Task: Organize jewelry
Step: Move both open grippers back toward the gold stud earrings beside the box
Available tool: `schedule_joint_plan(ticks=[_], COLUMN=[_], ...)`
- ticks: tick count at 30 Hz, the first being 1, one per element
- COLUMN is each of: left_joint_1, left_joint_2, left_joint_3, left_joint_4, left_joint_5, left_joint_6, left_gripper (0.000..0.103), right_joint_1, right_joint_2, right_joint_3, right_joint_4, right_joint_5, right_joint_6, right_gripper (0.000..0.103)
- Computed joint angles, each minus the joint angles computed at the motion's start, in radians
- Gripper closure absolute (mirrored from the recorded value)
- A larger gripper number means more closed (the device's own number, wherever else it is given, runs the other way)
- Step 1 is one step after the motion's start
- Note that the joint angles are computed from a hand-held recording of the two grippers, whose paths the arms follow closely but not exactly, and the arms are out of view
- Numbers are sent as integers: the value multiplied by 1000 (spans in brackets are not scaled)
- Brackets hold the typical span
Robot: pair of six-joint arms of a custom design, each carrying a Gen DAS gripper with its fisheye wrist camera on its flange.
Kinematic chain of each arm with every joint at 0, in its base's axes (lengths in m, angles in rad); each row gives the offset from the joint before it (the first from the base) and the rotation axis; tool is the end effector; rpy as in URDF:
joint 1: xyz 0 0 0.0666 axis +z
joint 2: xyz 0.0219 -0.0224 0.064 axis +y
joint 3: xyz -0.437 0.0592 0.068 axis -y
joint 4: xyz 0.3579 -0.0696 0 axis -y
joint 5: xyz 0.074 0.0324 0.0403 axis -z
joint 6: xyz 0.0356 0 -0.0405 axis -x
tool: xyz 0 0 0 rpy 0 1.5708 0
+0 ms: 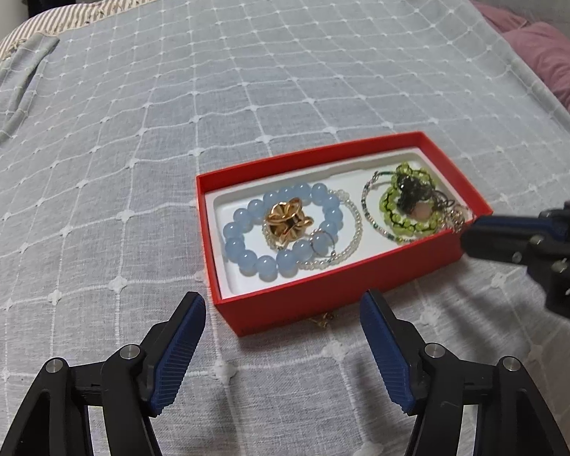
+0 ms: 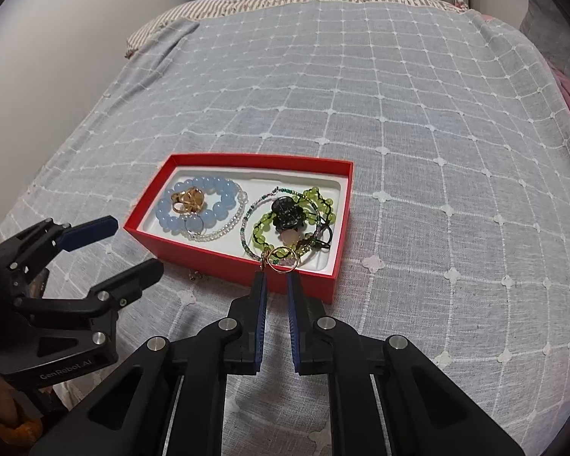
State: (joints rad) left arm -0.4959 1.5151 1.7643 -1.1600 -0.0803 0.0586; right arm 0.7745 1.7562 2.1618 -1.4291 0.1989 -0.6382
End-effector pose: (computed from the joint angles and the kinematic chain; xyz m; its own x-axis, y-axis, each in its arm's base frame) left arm 0.4227 -0.2259 0.5724 -0.7189 0.3225 -0.6158 0.3896 0.9206 0.0274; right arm 0.4016 0.3826 0.5957 -0.8549 -0.0194 -0.5185 -0.1280 0.9763 0.1745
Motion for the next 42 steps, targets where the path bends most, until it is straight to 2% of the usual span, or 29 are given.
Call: schedule_joint_plan(ticks=[4, 10, 14, 18, 23, 26, 28, 29, 32, 35, 37, 42], left_joint_1=[9, 33, 66, 93, 104, 101, 99, 97, 84, 67, 56, 49], left_joint_2=[0, 0, 0, -1, -12, -19, -24, -28, -37, -44, -43, -23], left_joint_3=[-2, 3, 9, 5, -16, -37, -56, -69, -102, -133, -140, -125], left_joint_4=[-5, -17, -25, -36, -42, -45, -44, -36, -19, 9, 26, 63], left_joint_5=[-5, 10, 67, 126, 168, 187, 214, 222, 240, 222, 218, 192], left_joint_6=[5, 25, 65, 110, 122, 114, 102, 102, 81, 45, 15, -47], left_gripper=[32, 32, 32, 32, 32, 32, 33, 34, 46, 54, 63, 68], right_joint_1=[-7, -32, -39, -32, -24, -20, -14, -10, 5, 22, 33, 35], right_joint_2=[-4, -38, -48, -61, -78, -95, -106, -111, -116, -117, -115, -113], right_joint_3=[5, -59, -64, -73, -89, -114, -136, -147, -175, -202, -215, -240], right_joint_4=[22, 129, 126, 126, 108, 101, 102, 101, 88, 71, 59, 61], right_joint_5=[16, 37, 29, 27, 19, 20, 25, 24, 18, 14, 19, 41], right_joint_6=[5, -22, -33, -20, -28, -44, -56, -61, -64, -58, -41, 6], right_gripper=[92, 91, 90, 83, 81, 66, 50, 49, 49, 49, 49, 49])
